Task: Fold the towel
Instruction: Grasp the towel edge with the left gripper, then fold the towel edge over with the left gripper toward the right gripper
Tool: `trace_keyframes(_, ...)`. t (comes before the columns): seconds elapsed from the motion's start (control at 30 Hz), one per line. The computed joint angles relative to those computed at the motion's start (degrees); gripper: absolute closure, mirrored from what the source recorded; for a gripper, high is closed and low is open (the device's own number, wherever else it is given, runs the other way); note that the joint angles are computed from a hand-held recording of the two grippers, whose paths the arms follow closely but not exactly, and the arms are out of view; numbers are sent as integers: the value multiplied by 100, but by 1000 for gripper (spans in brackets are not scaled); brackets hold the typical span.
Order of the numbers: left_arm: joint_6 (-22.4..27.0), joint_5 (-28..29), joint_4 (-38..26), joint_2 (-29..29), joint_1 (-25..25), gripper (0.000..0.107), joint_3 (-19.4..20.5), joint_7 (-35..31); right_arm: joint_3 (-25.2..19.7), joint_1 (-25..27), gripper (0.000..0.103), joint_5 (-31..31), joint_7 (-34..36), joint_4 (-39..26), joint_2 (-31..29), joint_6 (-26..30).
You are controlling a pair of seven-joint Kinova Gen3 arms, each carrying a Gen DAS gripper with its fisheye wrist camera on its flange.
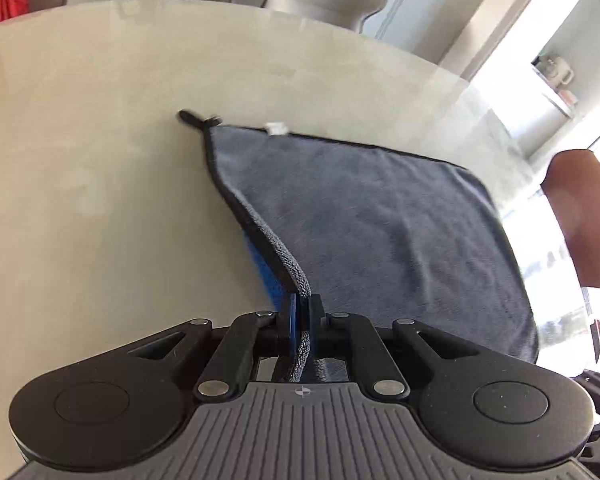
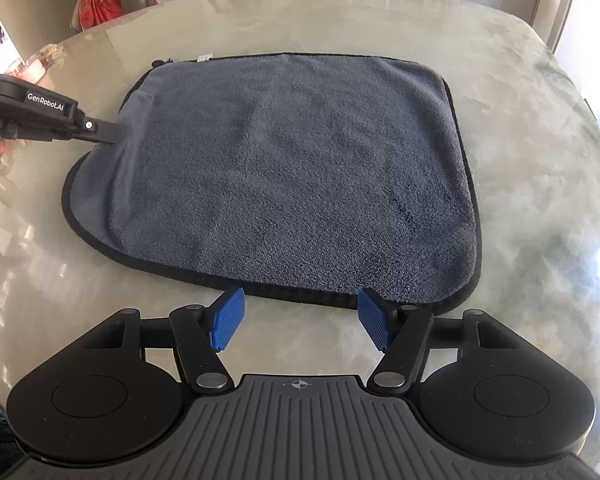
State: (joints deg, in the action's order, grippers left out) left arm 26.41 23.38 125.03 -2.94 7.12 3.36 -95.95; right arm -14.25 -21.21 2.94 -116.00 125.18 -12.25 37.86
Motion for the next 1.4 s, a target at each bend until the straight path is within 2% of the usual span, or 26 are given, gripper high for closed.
trace_keyframes(0.3, 17, -384, -648, 368, 365, 103, 385, 498, 441, 173, 39, -315, 489, 195, -174, -19)
trace_keyframes(0.47, 79, -977, -1207, 689, 758, 103, 625, 1020, 780, 341, 39, -646, 1035, 312, -281, -58)
trace_keyframes(0.63, 163, -1300, -1718, 1008, 1167, 103, 804, 1268, 1251, 489, 39, -1100, 1783, 478, -432, -158)
trace_keyframes(0.8, 443, -1537, -2316, 1518, 1616, 103, 956, 1337, 1693, 540, 38, -1632, 2730, 578, -519, -178)
trace_keyframes(1.0, 899, -1986, -2924, 2143, 2165, 103, 945, 1482, 1852, 791, 37, -2025, 3329, 635, -487, -100)
trace_keyframes(1.1, 1020, -2099, -3037, 2321, 2301, 99, 911, 1458, 1961, 838, 37, -2250, 3644, 661, -510, -86)
trace_keyframes(1.2, 972, -1952, -2973, 2268, 2198, 95, 938, 1372, 2067, 808, 35, -2495, 4028, 675, -574, -108)
trace_keyframes(1.27, 895, -1943, -2945, 2191, 2170, 89, 908, 1359, 2017, 833, 34, -2591, 4104, 676, -585, -156)
trace_keyframes(1.33, 720, -2149, -2808, 1986, 2226, 79, 753, 1472, 2120, 723, 34, -2860, 4321, 664, -538, -235)
trace_keyframes(1.4, 647, -2323, -2848, 1965, 2252, 74, 643, 1643, 2197, 644, 34, -3106, 4554, 675, -454, -351)
